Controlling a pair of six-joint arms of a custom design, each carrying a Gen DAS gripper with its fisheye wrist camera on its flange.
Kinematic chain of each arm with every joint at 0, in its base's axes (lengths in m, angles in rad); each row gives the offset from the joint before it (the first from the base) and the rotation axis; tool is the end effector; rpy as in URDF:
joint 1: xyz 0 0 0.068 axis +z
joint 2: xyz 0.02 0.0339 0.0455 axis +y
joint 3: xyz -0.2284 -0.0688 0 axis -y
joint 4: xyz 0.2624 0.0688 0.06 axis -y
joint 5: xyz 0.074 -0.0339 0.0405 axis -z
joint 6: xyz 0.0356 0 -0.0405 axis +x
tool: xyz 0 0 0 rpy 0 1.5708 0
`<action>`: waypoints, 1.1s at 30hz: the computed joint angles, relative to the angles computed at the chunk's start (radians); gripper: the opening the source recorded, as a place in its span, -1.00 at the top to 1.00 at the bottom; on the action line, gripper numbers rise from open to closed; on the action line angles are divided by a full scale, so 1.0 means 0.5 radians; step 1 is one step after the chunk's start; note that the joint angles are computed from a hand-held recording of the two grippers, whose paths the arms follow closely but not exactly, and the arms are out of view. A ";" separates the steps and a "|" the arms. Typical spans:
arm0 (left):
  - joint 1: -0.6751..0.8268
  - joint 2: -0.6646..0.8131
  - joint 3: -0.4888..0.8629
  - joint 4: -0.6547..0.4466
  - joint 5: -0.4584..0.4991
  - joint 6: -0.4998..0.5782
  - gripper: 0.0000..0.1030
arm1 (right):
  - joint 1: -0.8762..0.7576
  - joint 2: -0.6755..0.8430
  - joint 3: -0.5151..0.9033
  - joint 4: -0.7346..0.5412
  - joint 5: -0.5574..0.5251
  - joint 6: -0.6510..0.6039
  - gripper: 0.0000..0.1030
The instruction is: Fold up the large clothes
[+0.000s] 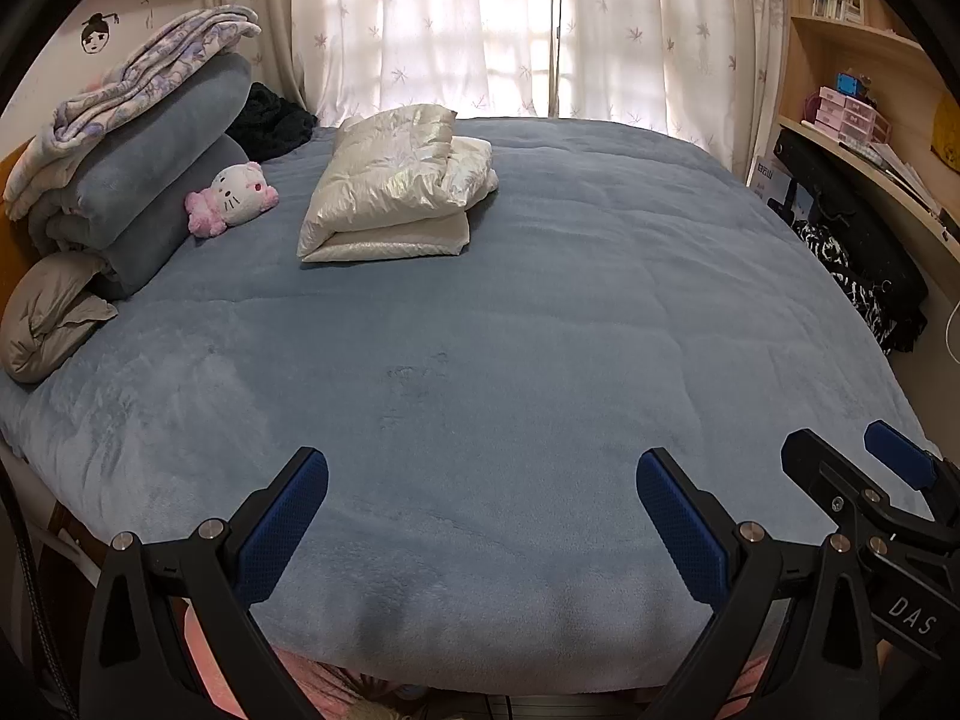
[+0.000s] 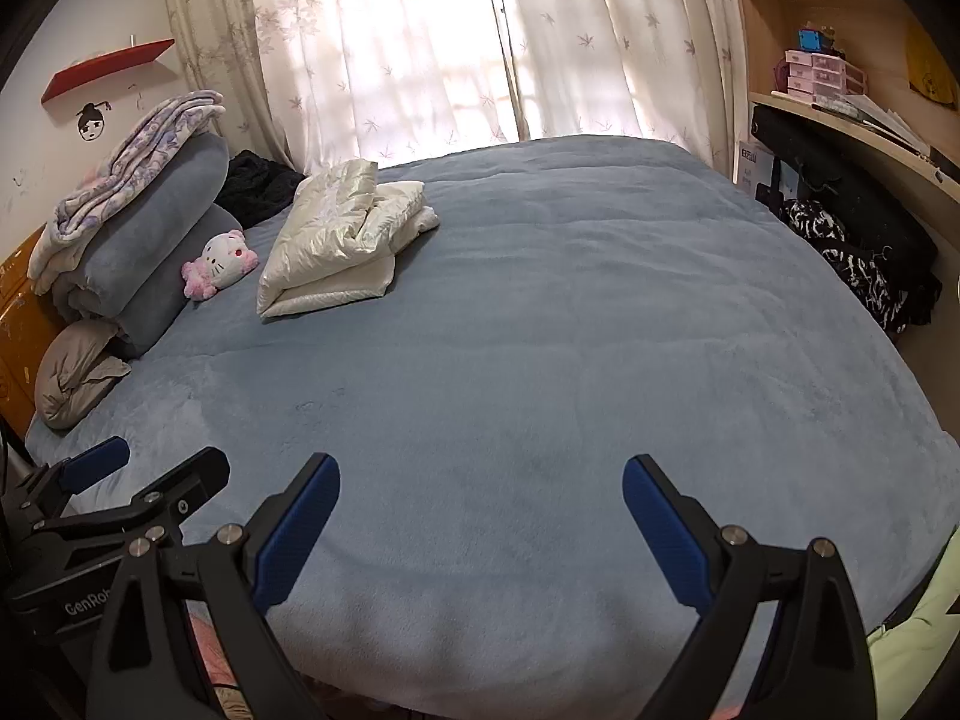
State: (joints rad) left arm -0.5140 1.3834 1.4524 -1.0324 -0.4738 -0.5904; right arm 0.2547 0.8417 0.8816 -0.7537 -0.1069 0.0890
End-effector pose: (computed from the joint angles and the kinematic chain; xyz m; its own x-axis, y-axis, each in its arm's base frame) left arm 0.2652 -0.1311 0.3291 -0.7113 -0.1673 -0.6827 -0.2230 0.9748 -0.0065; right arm 0.2026 0.0567 0.2826 -0.6603 -0.0806 -0.7467 -0.2709 0.9528 0.1368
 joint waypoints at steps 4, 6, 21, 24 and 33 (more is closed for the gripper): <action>-0.001 0.000 -0.003 0.001 -0.002 -0.002 -0.98 | -0.015 0.001 0.000 0.002 -0.016 -0.009 -0.86; 0.000 0.000 -0.002 -0.001 -0.001 -0.003 -0.98 | -0.014 0.002 0.000 0.001 -0.014 -0.008 -0.86; 0.004 0.036 0.015 -0.008 0.016 -0.005 -0.98 | -0.005 -0.003 -0.029 0.013 -0.005 0.008 -0.86; 0.001 0.037 0.013 -0.009 0.015 -0.008 -0.98 | -0.008 -0.001 -0.034 0.022 -0.007 0.004 -0.86; -0.004 0.040 0.016 -0.012 0.010 -0.013 -0.98 | 0.026 0.011 -0.060 0.048 0.018 0.041 -0.86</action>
State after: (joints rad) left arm -0.5160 1.4034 1.4605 -1.0383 -0.4688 -0.5971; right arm 0.2679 0.8474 0.8517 -0.7299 -0.0981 0.1097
